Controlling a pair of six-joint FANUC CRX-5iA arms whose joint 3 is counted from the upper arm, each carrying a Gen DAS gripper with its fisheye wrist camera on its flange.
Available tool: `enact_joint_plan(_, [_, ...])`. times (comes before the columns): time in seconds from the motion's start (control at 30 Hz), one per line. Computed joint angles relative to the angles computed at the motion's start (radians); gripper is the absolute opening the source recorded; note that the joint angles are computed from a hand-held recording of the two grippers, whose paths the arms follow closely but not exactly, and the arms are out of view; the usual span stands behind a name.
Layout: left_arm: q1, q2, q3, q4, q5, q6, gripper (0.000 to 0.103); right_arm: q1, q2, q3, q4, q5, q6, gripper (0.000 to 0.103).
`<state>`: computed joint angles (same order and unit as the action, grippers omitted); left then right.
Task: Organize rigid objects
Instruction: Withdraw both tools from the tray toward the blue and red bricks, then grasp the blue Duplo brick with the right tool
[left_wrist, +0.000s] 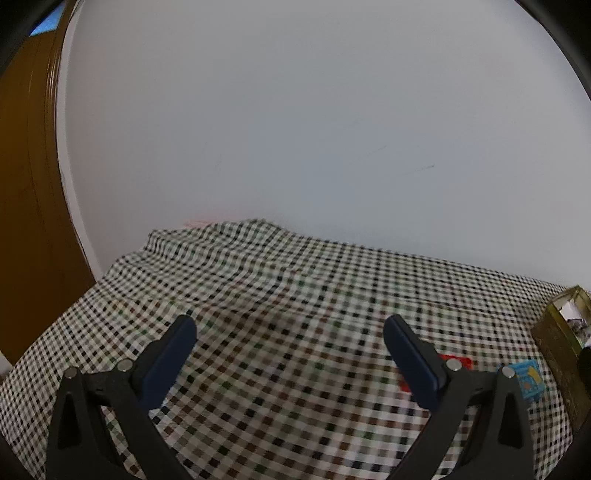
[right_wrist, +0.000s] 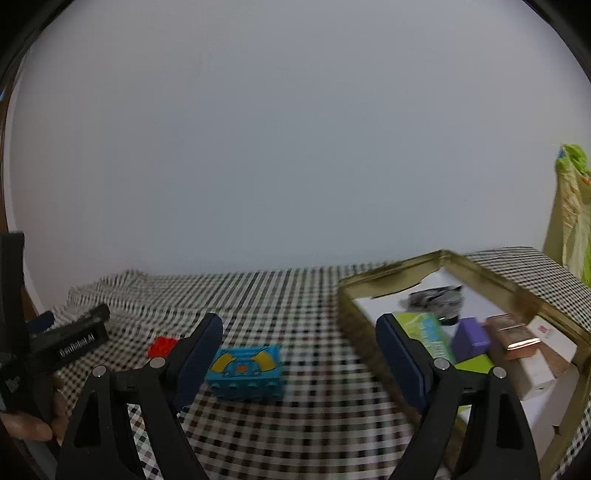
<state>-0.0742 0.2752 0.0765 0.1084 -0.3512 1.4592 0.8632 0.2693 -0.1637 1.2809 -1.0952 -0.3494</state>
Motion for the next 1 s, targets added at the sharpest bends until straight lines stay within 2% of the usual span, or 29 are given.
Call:
enact_joint_plan(0.1, [-0.001,0.015,0.028,-0.024,-0.032,0.03,0.102,-0.005,0.044,0.084,-0.117,0.031,0.116,0.087])
enact_joint_plan(0.2, [-0.004,0.027,0.044,-0.011,-0.052,0.009,0.102,-0.018,0.09,0.181,-0.265,0.04,0.244,0.087])
enact_joint_plan(0.37, [-0.014,0.042,0.063,0.007,-0.071,-0.039,0.102,-0.041,0.179,0.359,-0.501,-0.01,0.456,0.087])
enact_joint_plan(0.43, [-0.02,0.055,0.078,0.005,-0.08,-0.043,0.102,-0.047,0.2,0.401,-0.554,-0.03,0.501,0.087])
enact_joint_plan(0.5, [-0.017,0.072,0.091,0.025,-0.088,-0.07,0.102,-0.049,0.202,0.411,-0.588,-0.028,0.521,0.079])
enact_joint_plan(0.53, [-0.017,0.076,0.096,0.032,-0.096,-0.081,0.102,-0.053,0.198,0.408,-0.6,-0.017,0.525,0.069])
enact_joint_plan(0.67, [-0.017,0.088,0.101,0.069,-0.117,-0.125,0.102,-0.06,0.155,0.341,-0.584,0.052,0.488,0.067])
enact_joint_plan(0.73, [-0.015,0.081,0.078,0.123,-0.116,-0.183,0.102,-0.065,0.104,0.264,-0.559,0.136,0.434,0.067])
enact_joint_plan(0.83, [-0.016,0.073,0.033,0.23,-0.091,-0.304,0.102,-0.059,0.042,0.155,-0.441,0.178,0.317,0.067])
enact_joint_plan(0.93, [-0.021,0.062,-0.038,0.442,-0.058,-0.524,0.102,-0.036,-0.021,0.052,-0.293,0.162,0.222,0.067])
enact_joint_plan(1.0, [-0.031,0.059,-0.091,0.655,-0.08,-0.733,0.102,-0.031,-0.062,-0.009,-0.214,0.157,0.176,0.067])
